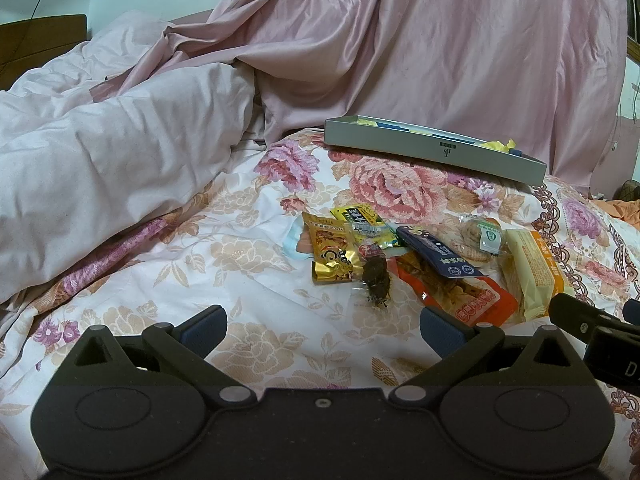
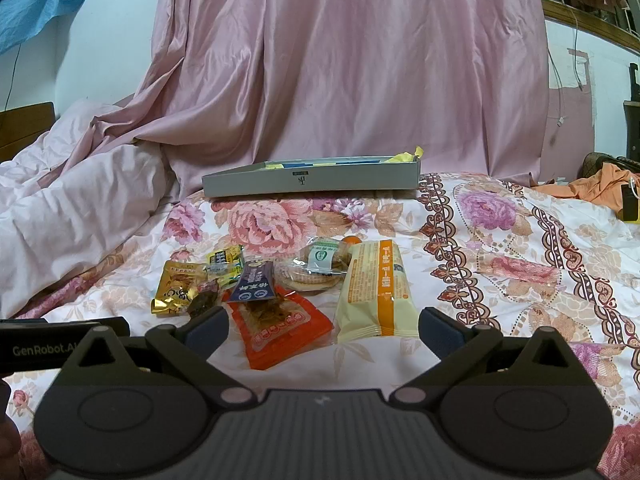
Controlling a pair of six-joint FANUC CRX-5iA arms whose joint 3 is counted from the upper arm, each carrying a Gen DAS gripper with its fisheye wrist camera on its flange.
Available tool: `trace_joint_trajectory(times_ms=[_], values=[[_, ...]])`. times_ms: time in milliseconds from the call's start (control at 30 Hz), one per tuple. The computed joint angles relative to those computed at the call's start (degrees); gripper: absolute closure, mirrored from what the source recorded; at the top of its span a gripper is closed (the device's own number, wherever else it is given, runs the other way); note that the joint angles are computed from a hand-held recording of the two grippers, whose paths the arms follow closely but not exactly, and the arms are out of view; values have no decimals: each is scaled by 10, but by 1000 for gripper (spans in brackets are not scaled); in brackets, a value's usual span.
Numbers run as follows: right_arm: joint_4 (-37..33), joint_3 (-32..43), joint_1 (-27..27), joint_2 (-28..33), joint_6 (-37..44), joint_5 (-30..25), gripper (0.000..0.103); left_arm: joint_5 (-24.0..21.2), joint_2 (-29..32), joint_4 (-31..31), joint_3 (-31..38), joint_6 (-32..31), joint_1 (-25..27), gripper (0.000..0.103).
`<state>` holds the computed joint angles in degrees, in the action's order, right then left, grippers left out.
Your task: Organize snacks
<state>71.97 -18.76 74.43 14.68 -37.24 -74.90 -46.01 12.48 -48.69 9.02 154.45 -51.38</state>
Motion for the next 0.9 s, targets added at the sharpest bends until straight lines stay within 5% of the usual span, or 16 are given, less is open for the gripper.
trace_joint_trajectory(times_ms=[900], values=[[-2, 8, 2, 8, 3, 2, 0, -1, 0, 2, 1, -2, 0, 1]])
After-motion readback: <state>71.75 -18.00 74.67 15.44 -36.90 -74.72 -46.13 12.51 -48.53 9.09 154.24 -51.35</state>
